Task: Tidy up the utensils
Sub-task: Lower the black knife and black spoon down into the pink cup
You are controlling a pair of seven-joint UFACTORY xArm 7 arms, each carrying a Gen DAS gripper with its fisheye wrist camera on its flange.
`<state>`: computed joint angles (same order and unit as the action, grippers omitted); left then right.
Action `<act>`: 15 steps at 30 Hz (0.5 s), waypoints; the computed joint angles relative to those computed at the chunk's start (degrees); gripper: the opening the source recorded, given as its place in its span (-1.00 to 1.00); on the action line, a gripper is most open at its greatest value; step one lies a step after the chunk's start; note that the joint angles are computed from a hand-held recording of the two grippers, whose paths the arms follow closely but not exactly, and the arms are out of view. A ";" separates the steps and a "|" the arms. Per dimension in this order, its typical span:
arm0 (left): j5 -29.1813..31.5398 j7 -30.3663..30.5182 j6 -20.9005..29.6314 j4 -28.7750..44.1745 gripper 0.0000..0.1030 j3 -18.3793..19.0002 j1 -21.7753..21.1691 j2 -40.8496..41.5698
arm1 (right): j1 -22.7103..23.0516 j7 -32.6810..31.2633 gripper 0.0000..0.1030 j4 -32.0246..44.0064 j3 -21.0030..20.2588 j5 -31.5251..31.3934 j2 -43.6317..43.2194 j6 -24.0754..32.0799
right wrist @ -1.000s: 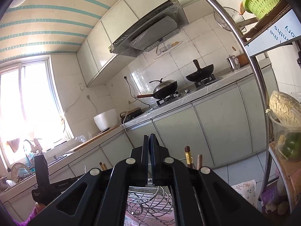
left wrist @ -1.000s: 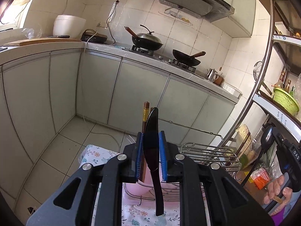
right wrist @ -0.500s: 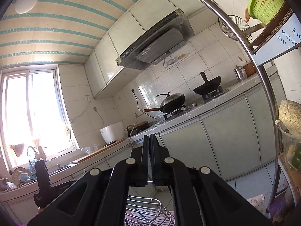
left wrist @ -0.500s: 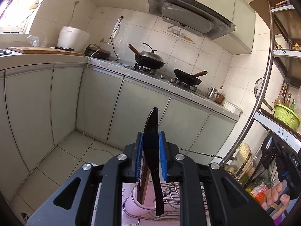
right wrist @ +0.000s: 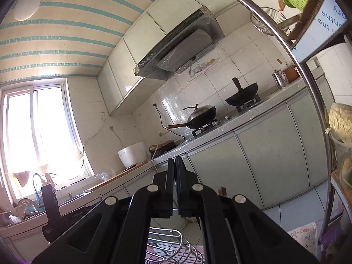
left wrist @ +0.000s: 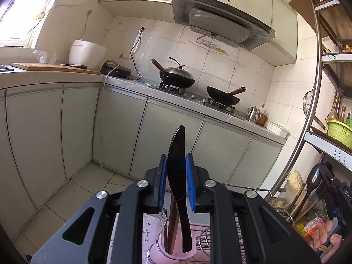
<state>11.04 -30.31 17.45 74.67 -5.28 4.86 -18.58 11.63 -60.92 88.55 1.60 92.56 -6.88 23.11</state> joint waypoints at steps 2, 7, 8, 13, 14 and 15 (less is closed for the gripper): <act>2.28 -1.59 -1.10 -0.70 -0.68 -1.27 1.62 0.13 | -0.10 0.43 -0.96 -1.32 -0.14 0.15 -0.33 0.17; 7.93 -4.38 -2.26 -3.44 -0.68 -3.97 4.12 -0.57 | -0.10 1.55 -0.96 -5.03 -0.36 -0.48 -1.89 0.50; 8.36 -4.44 -2.57 -4.25 -0.68 -3.98 4.06 -0.87 | -0.04 1.78 -0.96 -5.84 -0.42 -0.68 -2.26 0.55; 9.77 -4.49 -2.83 -8.53 -0.68 -4.59 3.98 -2.58 | 0.44 2.78 -0.96 -10.30 -0.93 -1.37 -4.70 0.71; 9.56 -4.24 -2.54 -9.02 -0.68 -4.50 3.71 -2.81 | 0.57 3.18 -0.96 -10.97 -0.98 -1.79 -5.04 0.66; 9.24 -3.85 -2.74 -9.77 -0.68 -4.27 3.28 -3.09 | 0.71 3.50 -0.96 -11.76 -0.97 -2.20 -5.48 0.41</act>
<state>20.28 -34.16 14.71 64.89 -9.55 8.14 -21.68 12.34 -57.42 76.79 0.63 90.36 -12.36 23.51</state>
